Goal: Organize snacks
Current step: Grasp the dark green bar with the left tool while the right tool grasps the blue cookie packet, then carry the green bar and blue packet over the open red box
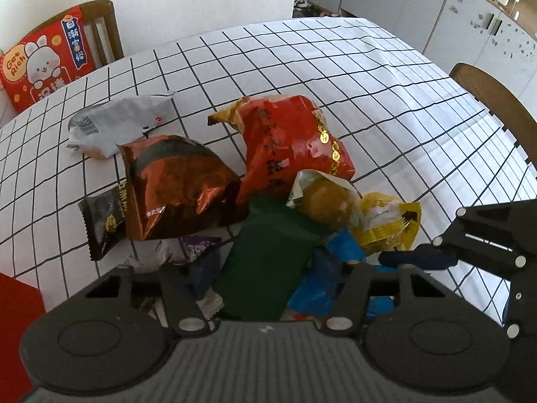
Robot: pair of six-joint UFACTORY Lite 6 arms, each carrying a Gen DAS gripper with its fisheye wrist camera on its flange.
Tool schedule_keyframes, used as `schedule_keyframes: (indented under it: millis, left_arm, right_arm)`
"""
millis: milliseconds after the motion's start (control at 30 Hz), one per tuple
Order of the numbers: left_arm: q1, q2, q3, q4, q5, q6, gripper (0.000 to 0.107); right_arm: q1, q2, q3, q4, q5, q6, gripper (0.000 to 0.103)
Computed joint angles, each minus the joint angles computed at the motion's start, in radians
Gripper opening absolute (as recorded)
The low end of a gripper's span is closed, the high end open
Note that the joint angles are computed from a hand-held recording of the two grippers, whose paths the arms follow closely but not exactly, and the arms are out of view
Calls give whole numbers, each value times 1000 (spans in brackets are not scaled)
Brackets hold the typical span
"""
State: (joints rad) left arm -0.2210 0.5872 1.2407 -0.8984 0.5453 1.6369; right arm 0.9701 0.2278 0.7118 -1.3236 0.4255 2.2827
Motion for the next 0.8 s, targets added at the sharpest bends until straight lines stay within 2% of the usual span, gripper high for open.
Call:
schedule_keyframes:
  millis: [333, 567, 800]
  left_arm:
    - [3, -22, -17, 15, -22, -77, 50]
    - [50, -89, -65, 7, 3, -124, 47]
    - [130, -226, -188, -54, 46, -86, 46]
  right_arm:
    - [-8, 23, 26, 26, 3, 26, 42]
    - [61, -62, -10, 108, 55, 42, 40]
    - [145, -157, -27, 239, 133, -20, 40]
